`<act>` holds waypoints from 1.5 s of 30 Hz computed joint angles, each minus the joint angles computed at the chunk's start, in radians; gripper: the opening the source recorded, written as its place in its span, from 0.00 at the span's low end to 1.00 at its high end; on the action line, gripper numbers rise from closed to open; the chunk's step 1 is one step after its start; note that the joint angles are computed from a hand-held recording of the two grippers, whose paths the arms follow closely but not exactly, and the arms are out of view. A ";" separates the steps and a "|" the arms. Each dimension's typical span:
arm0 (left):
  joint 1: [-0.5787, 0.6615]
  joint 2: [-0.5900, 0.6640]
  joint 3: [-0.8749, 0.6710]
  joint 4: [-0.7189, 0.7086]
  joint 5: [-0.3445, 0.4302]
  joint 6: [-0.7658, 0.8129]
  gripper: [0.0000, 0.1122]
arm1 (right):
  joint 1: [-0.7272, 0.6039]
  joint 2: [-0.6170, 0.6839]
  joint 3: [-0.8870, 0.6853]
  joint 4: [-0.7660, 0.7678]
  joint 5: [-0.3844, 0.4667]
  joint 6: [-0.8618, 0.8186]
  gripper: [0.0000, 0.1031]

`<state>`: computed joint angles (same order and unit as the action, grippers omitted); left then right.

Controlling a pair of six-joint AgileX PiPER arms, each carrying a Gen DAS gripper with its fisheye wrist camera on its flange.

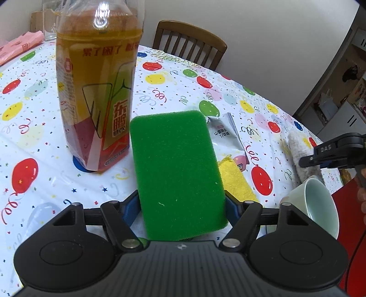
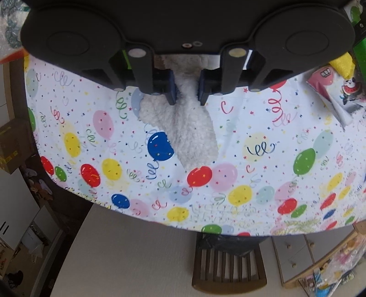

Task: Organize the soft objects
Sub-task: 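Carry the green sponge and white cloth into the red shoebox with both tools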

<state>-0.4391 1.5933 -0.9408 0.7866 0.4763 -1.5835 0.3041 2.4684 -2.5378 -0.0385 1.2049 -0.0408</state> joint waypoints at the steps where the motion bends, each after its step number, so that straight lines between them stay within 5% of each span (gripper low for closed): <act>1: -0.004 -0.006 0.001 0.005 0.006 -0.005 0.65 | -0.003 -0.029 0.046 0.006 -0.029 0.000 0.17; 12: -0.052 -0.101 0.033 0.068 0.071 -0.044 0.65 | -0.053 -0.307 0.380 0.157 -0.201 -0.063 0.16; 22: -0.148 -0.194 -0.008 0.017 0.190 0.062 0.65 | -0.144 -0.556 0.624 0.378 -0.253 -0.209 0.16; 34: -0.379 -0.170 -0.230 0.006 0.409 0.126 0.65 | -0.372 -0.793 0.811 0.631 -0.184 -0.444 0.16; 45: -0.526 -0.029 -0.495 -0.034 0.497 0.245 0.65 | -0.653 -0.873 0.910 0.816 -0.091 -0.648 0.16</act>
